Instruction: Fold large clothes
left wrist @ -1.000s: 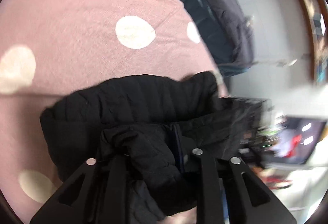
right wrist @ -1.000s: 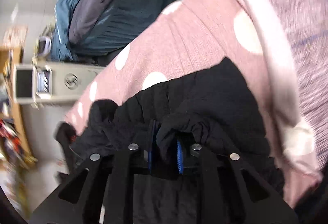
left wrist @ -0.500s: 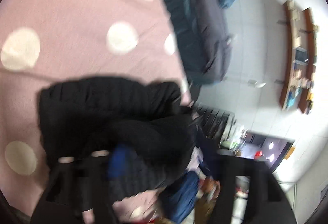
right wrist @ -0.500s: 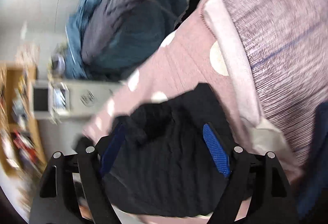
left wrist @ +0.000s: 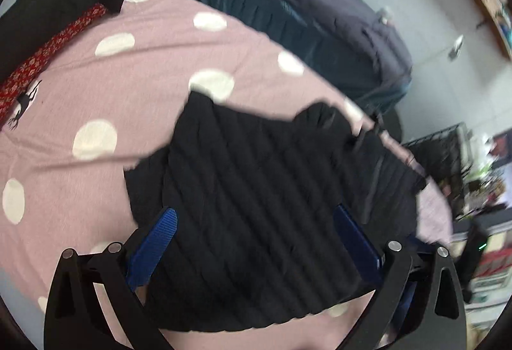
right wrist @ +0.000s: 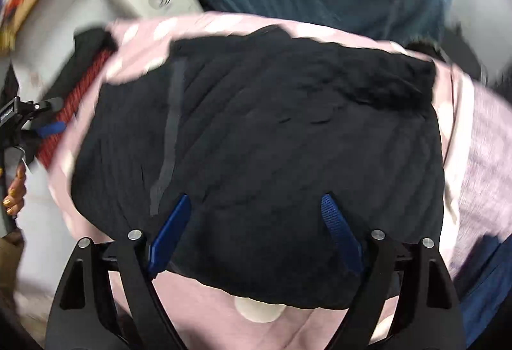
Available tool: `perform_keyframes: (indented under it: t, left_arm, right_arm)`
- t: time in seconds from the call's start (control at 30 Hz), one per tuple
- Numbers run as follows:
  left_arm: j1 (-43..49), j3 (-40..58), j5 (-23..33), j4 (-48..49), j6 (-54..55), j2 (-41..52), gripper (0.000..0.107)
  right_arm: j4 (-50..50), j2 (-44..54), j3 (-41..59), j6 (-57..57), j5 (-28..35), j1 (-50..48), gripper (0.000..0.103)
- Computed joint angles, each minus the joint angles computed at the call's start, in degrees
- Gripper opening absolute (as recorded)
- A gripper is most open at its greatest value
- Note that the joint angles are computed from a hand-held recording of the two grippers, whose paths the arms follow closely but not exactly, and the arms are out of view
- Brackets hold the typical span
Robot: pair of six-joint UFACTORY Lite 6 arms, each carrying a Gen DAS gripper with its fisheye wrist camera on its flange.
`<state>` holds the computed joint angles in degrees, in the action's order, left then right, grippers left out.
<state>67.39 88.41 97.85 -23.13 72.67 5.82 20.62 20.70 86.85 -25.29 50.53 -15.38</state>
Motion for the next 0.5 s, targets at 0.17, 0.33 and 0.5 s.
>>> perform_keyframes:
  t: [0.17,0.33,0.5]
  left_arm:
    - [5.2,-18.0,-9.0,3.4,13.3,-11.8,0.096]
    - [-7.6,-29.9,-26.6,9.0,2.3,-12.9,0.098]
    - [-16.5,-32.2,-33.5,11.6,-7.7,-9.4,0.099]
  right_arm:
    - [-7.8,-3.2,-6.8,1.3,-5.2,5.7,0.083]
    - [-9.6,11.4,5.9,4.2,-2.8,3.4,0.094]
    - [-11.6,26.2,22.2,11.8,3.1,3.5,0.098]
